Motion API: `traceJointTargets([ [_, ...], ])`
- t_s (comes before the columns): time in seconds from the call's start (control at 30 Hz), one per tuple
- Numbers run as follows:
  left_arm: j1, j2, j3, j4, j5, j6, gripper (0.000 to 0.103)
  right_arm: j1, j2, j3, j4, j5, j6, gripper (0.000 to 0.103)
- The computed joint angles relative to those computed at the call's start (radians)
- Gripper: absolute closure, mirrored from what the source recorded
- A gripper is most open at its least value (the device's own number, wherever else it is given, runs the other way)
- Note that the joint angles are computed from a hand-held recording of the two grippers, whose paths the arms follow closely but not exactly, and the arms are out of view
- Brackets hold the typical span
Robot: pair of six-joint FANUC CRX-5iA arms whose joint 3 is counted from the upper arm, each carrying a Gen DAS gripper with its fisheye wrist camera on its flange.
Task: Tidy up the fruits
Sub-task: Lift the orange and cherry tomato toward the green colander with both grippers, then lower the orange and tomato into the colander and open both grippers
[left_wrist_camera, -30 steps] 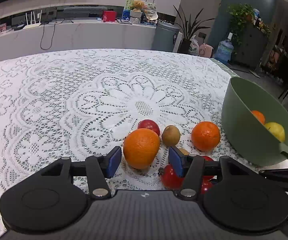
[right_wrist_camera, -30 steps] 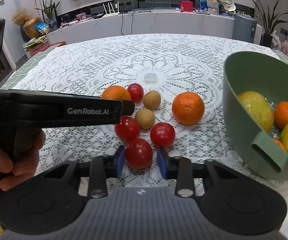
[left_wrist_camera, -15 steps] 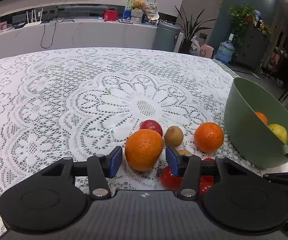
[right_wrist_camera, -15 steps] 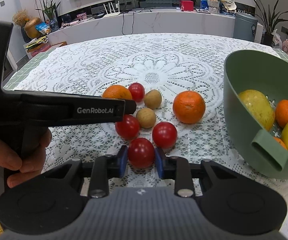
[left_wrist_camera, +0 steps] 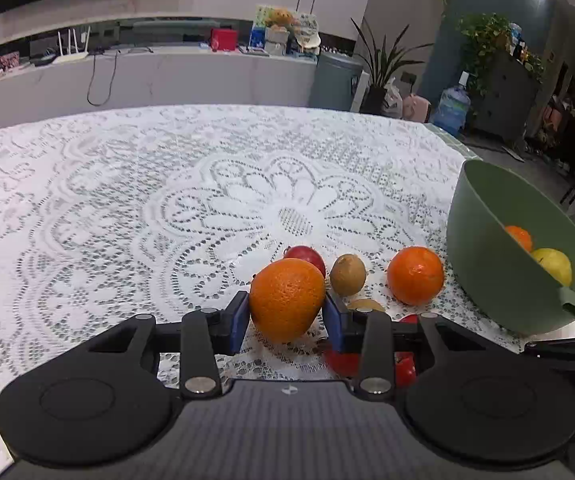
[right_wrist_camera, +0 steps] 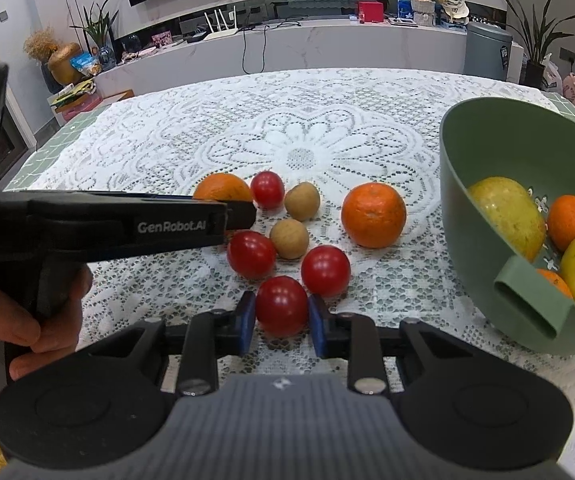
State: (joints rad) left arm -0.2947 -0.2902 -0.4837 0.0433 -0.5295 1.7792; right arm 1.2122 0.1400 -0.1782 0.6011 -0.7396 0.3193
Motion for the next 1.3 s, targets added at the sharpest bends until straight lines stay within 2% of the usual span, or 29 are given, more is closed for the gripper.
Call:
traceJointTargets([
  [0.17, -0.026, -0.053, 0.007, -0.071, -0.033, 0.097, 0.059, 0.008, -0.027, -0.034, 0.046, 0.021, -0.039, 0.078],
  [0.33, -0.065, -0.094, 0.032, -0.119, -0.059, 0.142, 0.059, 0.02, -0.074, -0.086, 0.113, 0.047, -0.098, 0.079],
  [0.47, -0.095, -0.106, 0.046, -0.099, -0.079, 0.136, 0.059, 0.031, -0.124, -0.121, 0.142, 0.04, -0.136, 0.079],
  [0.63, -0.152, -0.08, 0.112, -0.131, -0.117, 0.128, 0.059, 0.04, -0.196, -0.165, 0.181, 0.001, -0.188, 0.079],
  [0.77, -0.169, -0.039, 0.163, -0.083, -0.121, 0.063, 0.059, 0.037, -0.253, -0.187, 0.192, -0.033, -0.177, 0.079],
  [0.97, -0.23, 0.084, 0.3, -0.084, -0.165, -0.017, 0.059, 0.003, -0.319, -0.203, 0.193, -0.079, -0.091, 0.079],
  [1.07, -0.237, 0.148, 0.351, -0.043, -0.18, -0.079, 0.059, -0.026, -0.324, -0.192, 0.166, -0.116, -0.024, 0.079],
  [1.3, -0.209, 0.28, 0.453, 0.057, -0.241, -0.174, 0.059, -0.14, -0.285, -0.143, 0.06, -0.109, 0.11, 0.079],
])
